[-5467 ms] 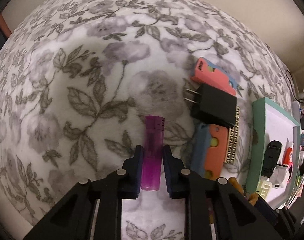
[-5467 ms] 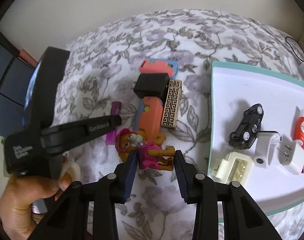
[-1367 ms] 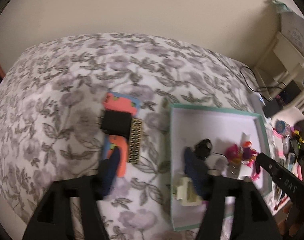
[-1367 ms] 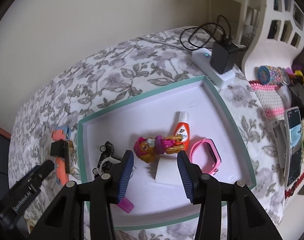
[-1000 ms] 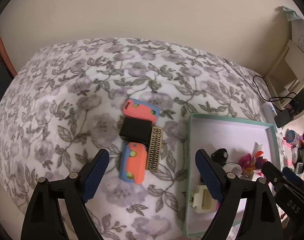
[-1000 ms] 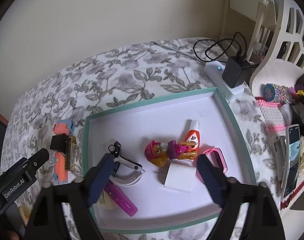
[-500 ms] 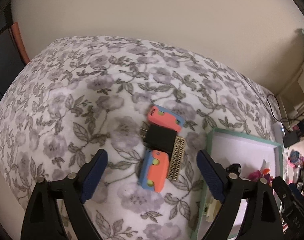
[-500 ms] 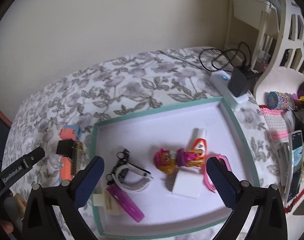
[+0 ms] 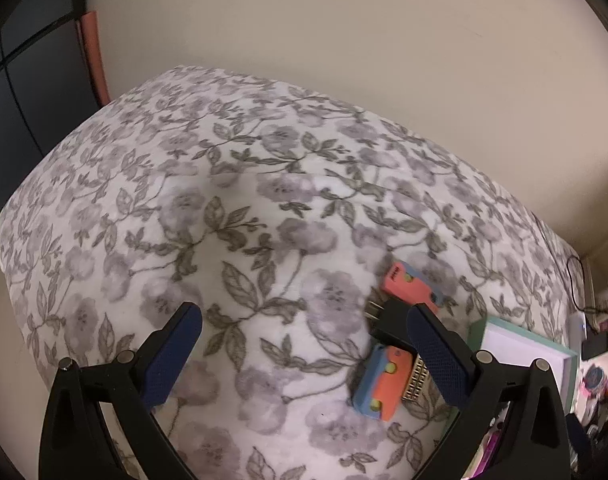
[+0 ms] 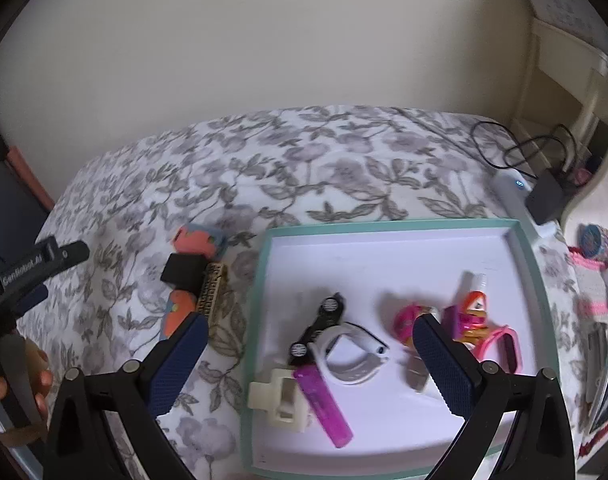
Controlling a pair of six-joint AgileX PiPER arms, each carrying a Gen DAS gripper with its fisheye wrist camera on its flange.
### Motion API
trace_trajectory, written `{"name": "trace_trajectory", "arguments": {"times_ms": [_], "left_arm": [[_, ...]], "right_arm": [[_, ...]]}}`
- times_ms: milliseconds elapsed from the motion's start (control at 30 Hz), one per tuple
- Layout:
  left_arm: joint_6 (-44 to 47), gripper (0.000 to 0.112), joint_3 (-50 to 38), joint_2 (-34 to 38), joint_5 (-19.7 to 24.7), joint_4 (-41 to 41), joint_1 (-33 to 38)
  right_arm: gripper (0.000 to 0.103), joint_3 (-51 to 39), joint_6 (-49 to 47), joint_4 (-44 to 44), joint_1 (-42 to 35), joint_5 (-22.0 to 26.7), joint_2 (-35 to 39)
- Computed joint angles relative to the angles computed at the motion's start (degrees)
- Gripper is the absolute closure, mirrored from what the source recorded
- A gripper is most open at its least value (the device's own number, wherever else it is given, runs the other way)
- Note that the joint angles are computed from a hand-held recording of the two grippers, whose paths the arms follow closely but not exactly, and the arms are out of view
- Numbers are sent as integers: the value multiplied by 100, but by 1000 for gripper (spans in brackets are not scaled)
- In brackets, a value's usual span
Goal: Organize rigid objects
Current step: 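Open both grippers and move them back toward the remaining items on the bed, then position the left gripper over the orange-blue case while the right grasps the gold patterned case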
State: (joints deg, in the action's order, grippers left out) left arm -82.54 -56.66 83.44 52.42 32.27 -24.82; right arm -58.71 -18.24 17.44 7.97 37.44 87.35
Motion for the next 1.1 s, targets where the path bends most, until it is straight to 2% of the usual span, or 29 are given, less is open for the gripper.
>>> {"name": "trace_trajectory", "arguments": {"times_ms": [133,367,800,1100], "left_arm": [[136,10,108,55,-278,-122,191],[1048,10,-19,658,-805,-891,377],[2455,10,-717,1867,-780,-1862,215],[2659,10,-842,2143,-792,-2090,133]], "right_arm": [[0,-49,-225,349,148,84,124],[0,-164,182,14,527,-54,461],[0,-277,509,-330,520,-65,677],[0,-258,588,-412,523,-57,665]]}}
